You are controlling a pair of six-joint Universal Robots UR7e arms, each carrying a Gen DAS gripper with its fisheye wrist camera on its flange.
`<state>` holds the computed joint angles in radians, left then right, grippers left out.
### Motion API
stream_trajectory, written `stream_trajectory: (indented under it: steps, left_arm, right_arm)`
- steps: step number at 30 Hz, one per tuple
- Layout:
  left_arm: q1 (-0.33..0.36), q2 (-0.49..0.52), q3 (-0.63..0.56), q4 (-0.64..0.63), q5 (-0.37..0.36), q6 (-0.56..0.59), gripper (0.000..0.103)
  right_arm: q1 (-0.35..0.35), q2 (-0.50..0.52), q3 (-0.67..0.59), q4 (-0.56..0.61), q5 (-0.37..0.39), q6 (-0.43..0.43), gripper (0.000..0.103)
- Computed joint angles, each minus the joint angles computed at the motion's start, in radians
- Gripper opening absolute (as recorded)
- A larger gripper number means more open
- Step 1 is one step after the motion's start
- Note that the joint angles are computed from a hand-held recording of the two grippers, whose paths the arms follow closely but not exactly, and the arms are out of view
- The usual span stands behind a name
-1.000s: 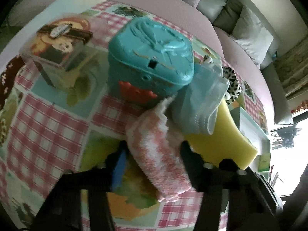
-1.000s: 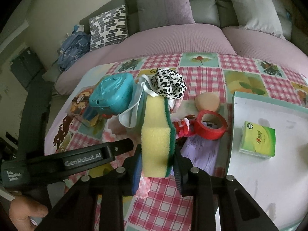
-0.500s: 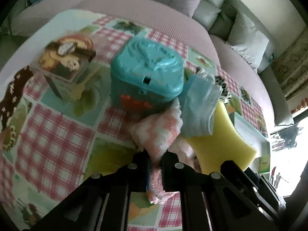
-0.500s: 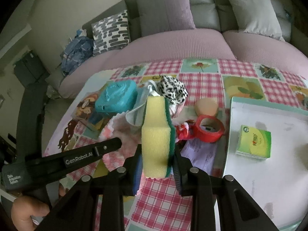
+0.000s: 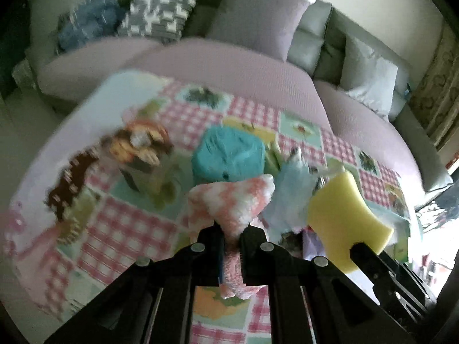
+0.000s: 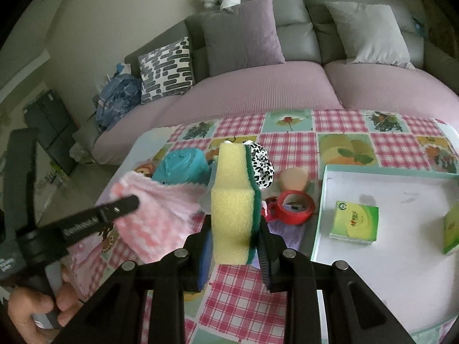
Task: Organize soft objects
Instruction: 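Carry the sponge and the striped cloth over the white tray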
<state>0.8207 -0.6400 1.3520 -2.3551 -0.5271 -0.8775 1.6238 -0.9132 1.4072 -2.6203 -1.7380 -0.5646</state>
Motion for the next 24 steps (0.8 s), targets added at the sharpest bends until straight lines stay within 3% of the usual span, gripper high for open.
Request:
stream_trajectory:
  steps: [10,17,24]
  left_arm:
    - [-0.024,-0.008,0.017,-0.048,0.090,0.026,0.008]
    - [-0.027,0.009,0.006,-0.068,0.098,0.053,0.008]
    - [-0.026,0.014,0.010,-0.117,0.089,0.083,0.008]
  right_arm:
    - [0.002,-0.049,0.035,-0.031,0.019,-0.024,0.030]
    - [-0.007,-0.041,0.013,0.025,-0.006,0.000,0.030]
    - [-0.015,-0.057,0.023,0.000,0.006,0.006,0.030]
